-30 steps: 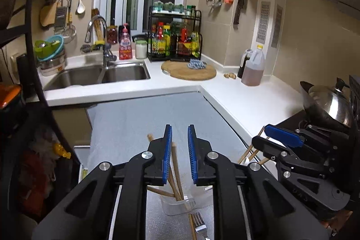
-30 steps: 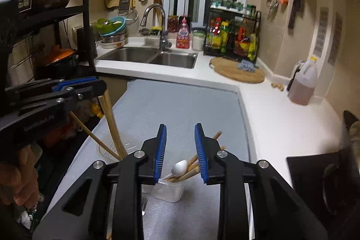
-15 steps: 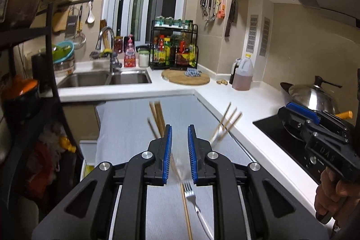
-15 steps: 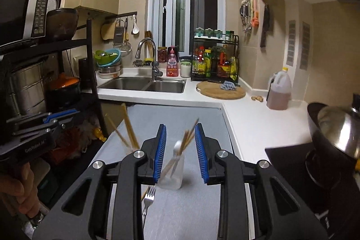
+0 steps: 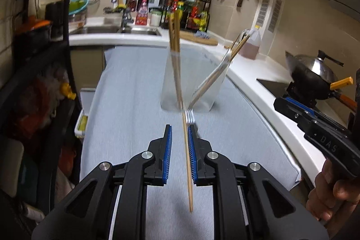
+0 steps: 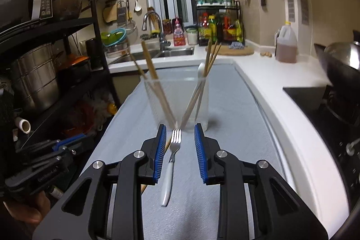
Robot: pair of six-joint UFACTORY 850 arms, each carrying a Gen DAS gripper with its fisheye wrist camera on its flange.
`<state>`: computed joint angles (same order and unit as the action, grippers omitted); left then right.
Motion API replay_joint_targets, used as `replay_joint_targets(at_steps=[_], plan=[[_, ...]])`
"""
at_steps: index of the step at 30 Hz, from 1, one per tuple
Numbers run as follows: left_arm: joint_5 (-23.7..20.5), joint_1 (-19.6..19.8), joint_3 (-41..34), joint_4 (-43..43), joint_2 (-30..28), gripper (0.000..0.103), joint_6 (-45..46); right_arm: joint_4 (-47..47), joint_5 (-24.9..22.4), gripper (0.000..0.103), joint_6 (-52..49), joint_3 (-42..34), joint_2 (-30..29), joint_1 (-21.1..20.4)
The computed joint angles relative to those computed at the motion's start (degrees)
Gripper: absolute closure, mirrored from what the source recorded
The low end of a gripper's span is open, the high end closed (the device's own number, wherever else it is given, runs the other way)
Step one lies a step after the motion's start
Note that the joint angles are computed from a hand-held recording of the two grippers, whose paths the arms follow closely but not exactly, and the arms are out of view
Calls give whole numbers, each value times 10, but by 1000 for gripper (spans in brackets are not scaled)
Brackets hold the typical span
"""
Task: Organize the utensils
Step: 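Move the left gripper to the last chopstick while the right gripper approaches the white-handled fork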
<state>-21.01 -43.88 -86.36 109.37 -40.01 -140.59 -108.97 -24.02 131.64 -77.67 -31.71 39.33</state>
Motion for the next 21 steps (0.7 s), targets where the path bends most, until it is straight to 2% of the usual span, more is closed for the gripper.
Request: replay_joint_targets(at_steps=[5,10,13,19,20,21], plan=[[6,-1,24,-14,-4,88,3,52,31,76,-41,-24,-44,3],[10,3,44,-16,0,88,-7,207,62,76,-199,-79,-108,1],[11,3,51,-14,2,88,-12,291,58,76,-282,-108,-138,1],[22,-2,40,-25,-10,88,6,352,74,76,-340,-113,-150,-4],[24,-3,36,-29,-13,88,9,364,79,78,-346,-111,-150,-6],[27,-3,33,-29,-16,88,10,353,87,84,-331,-105,-147,-9]])
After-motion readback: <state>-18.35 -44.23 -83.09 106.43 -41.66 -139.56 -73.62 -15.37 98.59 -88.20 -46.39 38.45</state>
